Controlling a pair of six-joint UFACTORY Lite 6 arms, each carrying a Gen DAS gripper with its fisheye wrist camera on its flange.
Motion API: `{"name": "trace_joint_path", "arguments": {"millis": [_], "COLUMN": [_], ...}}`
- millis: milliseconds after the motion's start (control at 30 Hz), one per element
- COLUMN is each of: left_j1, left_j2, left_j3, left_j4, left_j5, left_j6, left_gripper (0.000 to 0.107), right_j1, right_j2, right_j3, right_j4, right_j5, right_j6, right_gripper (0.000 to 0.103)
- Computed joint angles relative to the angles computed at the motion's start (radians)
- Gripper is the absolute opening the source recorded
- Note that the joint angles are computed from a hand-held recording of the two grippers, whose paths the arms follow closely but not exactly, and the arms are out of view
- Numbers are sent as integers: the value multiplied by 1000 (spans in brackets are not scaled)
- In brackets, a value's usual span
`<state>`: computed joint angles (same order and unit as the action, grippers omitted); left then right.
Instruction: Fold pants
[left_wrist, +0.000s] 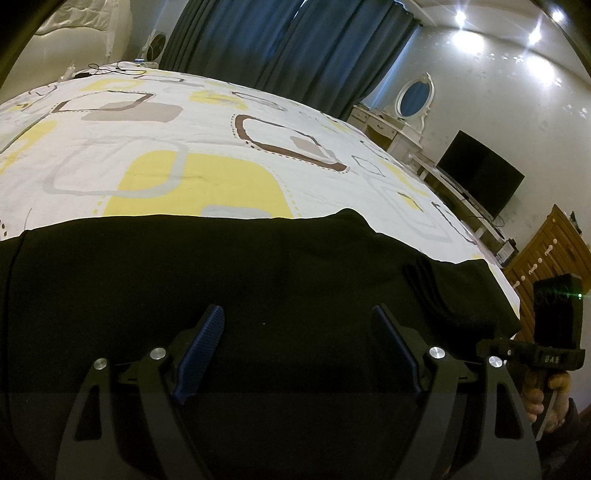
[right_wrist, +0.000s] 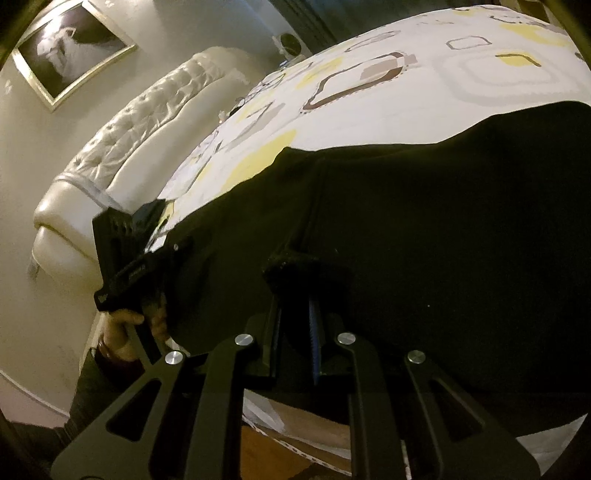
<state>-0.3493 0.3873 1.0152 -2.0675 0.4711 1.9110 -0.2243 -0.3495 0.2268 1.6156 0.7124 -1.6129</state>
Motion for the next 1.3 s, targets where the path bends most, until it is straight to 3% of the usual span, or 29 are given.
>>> {"name": "trace_joint_path", "arguments": {"millis": [300, 400, 933, 1133, 1300], "left_j1": [-2, -2, -2, 12, 94], "left_j2": [-1, -1, 0, -33, -168], "left_j3": [-2, -2, -1, -25, -144], "left_j4": [-5, -6, -4, 47, 105], "left_j5": [-1, -1, -1, 23, 36], "left_j6": [4, 5, 2, -66, -136], "left_gripper": [81, 81, 81, 81, 81], "right_j1": [36, 17, 154, 142, 51], "right_j2": [-48, -43, -277, -372, -402], "right_j3": [-14, -12, -55, -69, -65], "right_j4": [-72, -96, -340, -423, -427], "right_j5": [-37, -1, -40, 9, 68], "right_j6": [32, 42, 315, 414, 415], "right_gripper": [18, 26, 56, 57, 58]}}
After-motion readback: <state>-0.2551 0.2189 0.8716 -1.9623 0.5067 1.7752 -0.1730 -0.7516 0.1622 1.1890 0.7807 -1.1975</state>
